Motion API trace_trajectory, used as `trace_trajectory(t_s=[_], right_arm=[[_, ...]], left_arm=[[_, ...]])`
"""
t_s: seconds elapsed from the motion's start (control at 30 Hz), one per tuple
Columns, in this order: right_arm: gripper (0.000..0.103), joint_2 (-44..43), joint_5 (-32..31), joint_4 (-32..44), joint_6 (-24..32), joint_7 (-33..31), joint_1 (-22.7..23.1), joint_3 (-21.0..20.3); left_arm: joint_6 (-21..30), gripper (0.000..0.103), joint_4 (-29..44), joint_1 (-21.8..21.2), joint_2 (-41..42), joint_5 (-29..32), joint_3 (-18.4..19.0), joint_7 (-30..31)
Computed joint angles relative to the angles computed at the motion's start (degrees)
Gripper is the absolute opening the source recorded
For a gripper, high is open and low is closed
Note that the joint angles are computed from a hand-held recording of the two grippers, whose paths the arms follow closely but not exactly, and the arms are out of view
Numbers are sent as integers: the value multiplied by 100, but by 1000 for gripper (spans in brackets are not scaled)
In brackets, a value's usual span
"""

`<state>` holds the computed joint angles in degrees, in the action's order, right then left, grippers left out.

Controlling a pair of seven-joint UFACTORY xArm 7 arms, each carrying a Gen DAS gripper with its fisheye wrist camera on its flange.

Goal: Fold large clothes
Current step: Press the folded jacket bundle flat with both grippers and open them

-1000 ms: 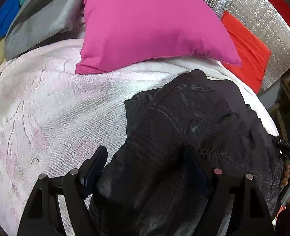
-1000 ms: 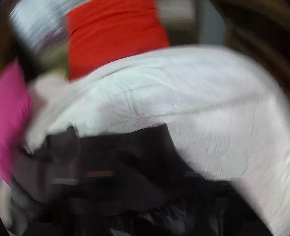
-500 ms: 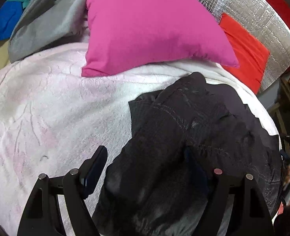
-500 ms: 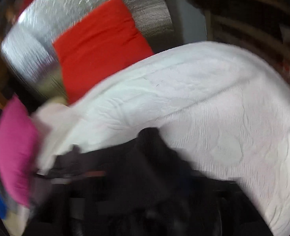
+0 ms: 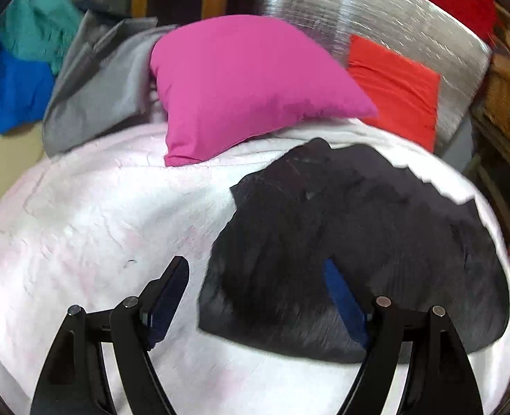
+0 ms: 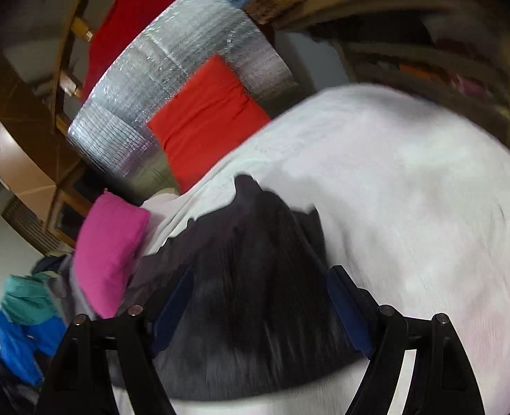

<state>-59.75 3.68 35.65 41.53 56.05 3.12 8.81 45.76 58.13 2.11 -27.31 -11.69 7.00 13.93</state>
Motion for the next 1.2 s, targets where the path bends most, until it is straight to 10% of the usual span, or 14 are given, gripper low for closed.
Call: trace_trajectory(t_s=[0.37,1.2], right_arm=[[83,-715,746,-1265,-640,251,329,-710],[84,1104,2745,-796,-1198,-3632,1311,-2651]], left_arm=[[776,81,779,51,753,-1414,1058,1103],[3216,83,2760,1064,3002,-2812,-35,1240]])
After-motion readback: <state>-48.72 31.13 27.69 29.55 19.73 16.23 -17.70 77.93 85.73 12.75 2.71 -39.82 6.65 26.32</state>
